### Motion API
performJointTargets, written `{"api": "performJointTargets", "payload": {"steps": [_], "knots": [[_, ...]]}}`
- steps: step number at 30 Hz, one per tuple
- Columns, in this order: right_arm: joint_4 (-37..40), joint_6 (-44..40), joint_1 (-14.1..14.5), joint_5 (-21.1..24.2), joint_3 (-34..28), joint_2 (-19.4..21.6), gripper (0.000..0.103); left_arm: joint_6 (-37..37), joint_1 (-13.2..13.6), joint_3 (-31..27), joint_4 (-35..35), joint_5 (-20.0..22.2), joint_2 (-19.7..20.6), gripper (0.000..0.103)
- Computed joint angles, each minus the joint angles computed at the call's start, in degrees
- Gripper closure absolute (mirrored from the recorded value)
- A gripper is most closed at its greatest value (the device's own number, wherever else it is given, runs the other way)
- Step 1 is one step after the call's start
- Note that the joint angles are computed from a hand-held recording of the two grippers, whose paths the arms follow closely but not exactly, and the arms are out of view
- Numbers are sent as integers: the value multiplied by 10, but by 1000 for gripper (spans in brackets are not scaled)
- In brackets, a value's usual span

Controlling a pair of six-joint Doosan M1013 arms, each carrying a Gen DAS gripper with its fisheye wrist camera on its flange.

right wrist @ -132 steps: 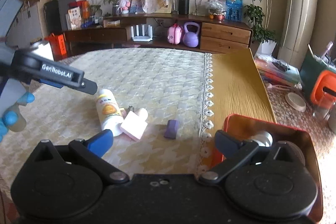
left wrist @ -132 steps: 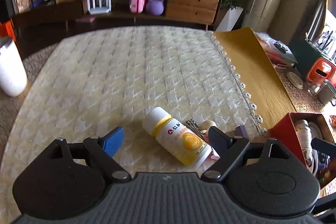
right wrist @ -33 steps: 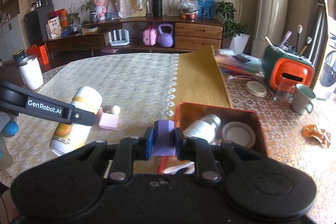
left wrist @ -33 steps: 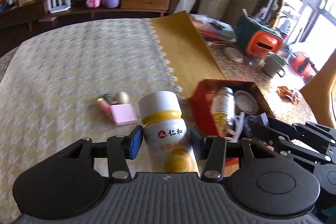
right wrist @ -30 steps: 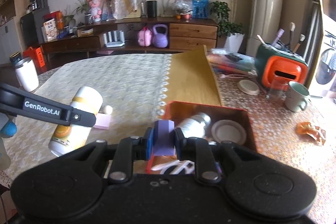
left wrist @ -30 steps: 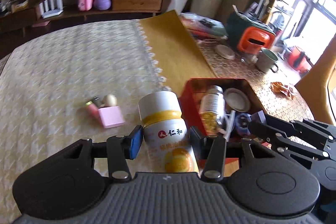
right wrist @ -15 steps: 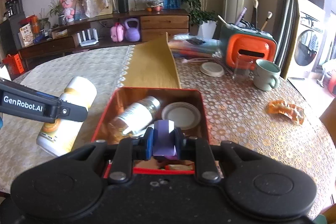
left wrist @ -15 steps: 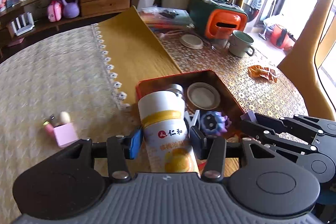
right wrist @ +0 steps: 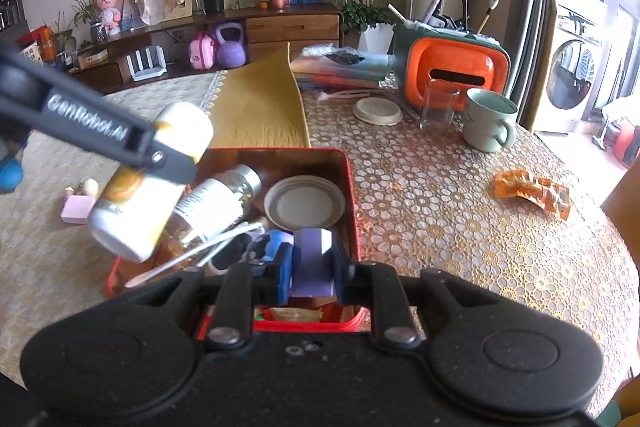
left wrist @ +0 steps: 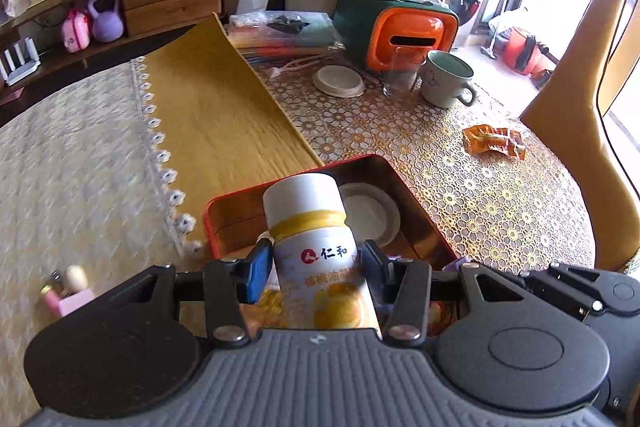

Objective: Organize rigid objects
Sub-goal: 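Carry the bottle with the left gripper while the right gripper carries the purple block to the box, then lower the bottle upright into the box with the left gripper while the right gripper releases the purple block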

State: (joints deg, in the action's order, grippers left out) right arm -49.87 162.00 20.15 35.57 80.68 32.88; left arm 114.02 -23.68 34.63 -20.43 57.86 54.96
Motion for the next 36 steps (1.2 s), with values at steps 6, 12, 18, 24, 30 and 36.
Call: {"api": "performJointTargets", "payload": {"steps": [6,12,18,24,30,36], "knots": [[33,-36,-7,1,-11,11,84,-7,-10,-70,13,40,43,55],[57,-72,-11,2,-22,21,84,-21,-14,-131,20,70,80,55],[67,-87,-11,5,-27,26,84,-21,-17,-172,24,97,106,55],[71,-87,-13,4,-26,27,82,-19,-17,-201,23,114,123,59],[68,-70,-13,6,-24,26,79,-22,-11,-180,4,105,113,60],[61,-50,-12,7,-20,21,75,16,-6,-109,-25,69,74,59]]}}
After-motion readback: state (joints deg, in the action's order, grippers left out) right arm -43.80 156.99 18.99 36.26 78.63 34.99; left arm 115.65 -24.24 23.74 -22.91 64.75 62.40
